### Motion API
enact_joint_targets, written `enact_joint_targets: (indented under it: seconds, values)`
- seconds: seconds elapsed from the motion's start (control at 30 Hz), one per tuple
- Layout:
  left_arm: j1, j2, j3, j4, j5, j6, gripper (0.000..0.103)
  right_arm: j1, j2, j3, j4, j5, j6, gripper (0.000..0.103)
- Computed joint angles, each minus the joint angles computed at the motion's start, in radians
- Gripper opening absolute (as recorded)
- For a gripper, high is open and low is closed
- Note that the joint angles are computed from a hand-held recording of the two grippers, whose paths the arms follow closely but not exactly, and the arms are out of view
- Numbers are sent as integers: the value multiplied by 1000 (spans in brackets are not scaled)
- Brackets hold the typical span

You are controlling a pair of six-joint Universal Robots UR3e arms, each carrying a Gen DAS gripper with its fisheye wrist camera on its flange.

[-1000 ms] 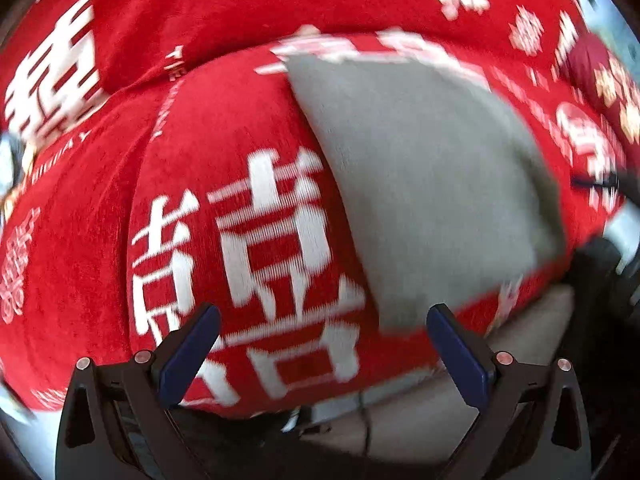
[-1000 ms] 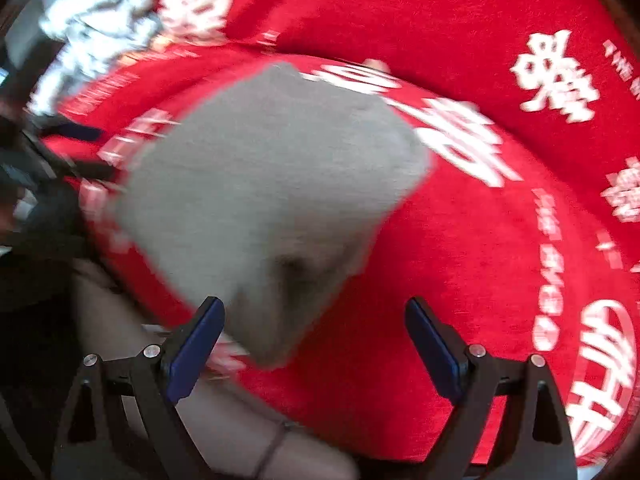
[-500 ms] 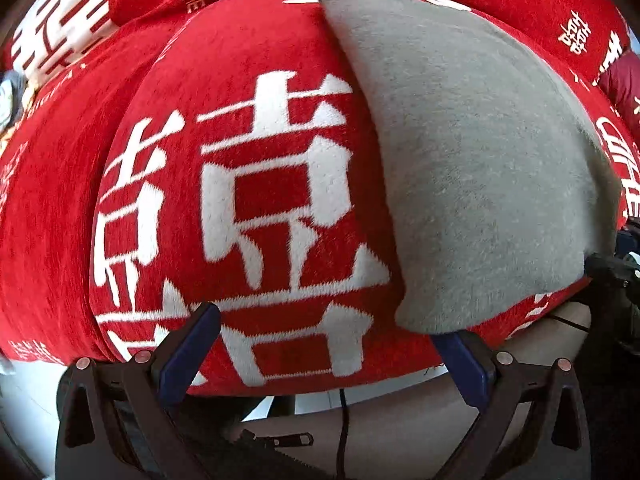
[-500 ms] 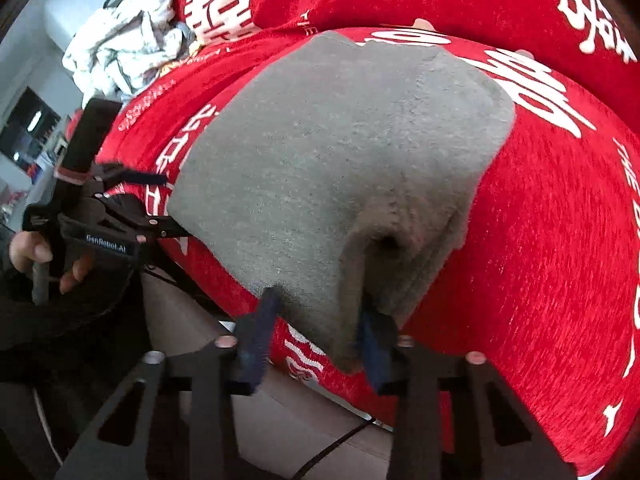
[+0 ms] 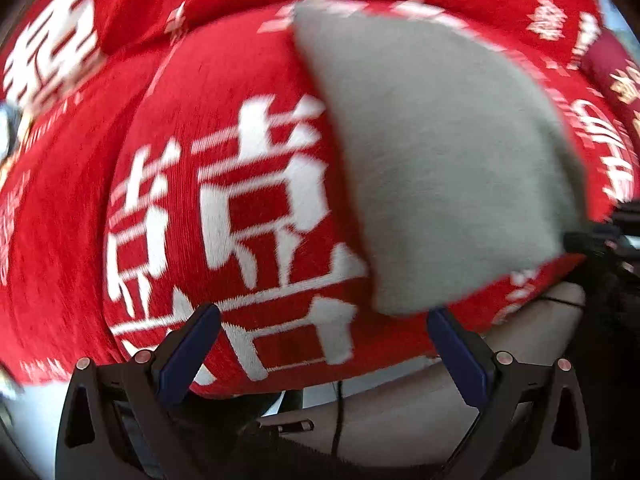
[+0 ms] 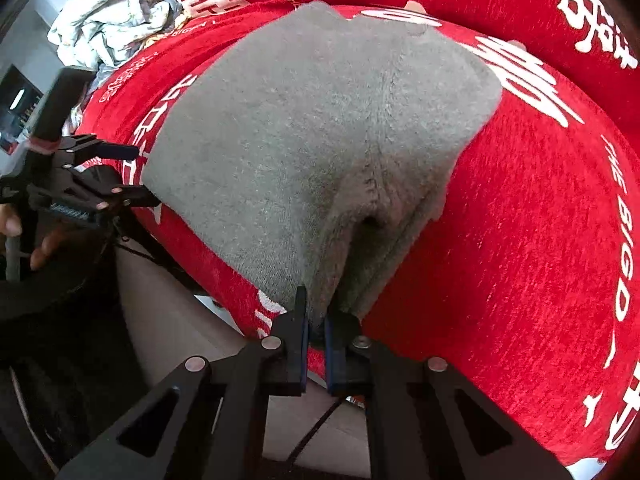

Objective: Fold small clothes
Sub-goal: 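Press the folded grey bundle flat with both open grippers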

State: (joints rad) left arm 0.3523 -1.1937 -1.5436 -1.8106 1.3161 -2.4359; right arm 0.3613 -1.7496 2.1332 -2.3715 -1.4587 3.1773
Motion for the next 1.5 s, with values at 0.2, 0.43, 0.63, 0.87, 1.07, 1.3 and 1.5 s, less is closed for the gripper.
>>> enact_joint_targets:
  seconds: [0.2, 0.43, 0.63, 0.87, 1.07, 1.3, 1.5]
  values:
    - [-41, -70, 118, 53, -74, -40, 103, 113, -14, -89, -26, -179, -12, 73]
    - [-209, -235, 84, 236, 17, -258, 103, 120, 130, -164, -145, -198, -53, 74]
    - [-219, -233, 101, 214, 18, -262, 103, 124, 159, -141, -148, -241, -71, 74]
    - [-260, -314, 197, 256, 32, -307, 103, 60, 126, -157, -196, -218, -86, 74]
    - [-265, -383, 241, 241, 36, -327, 103, 51, 239, -208, -209, -245, -96, 80]
    - [-282, -511, 430, 250, 60, -404, 103, -43, 159, -237, -148, -136, -98, 81]
    - [-352, -752, 675, 227, 141, -514, 103, -60, 357, -462, -68, -85, -123, 81]
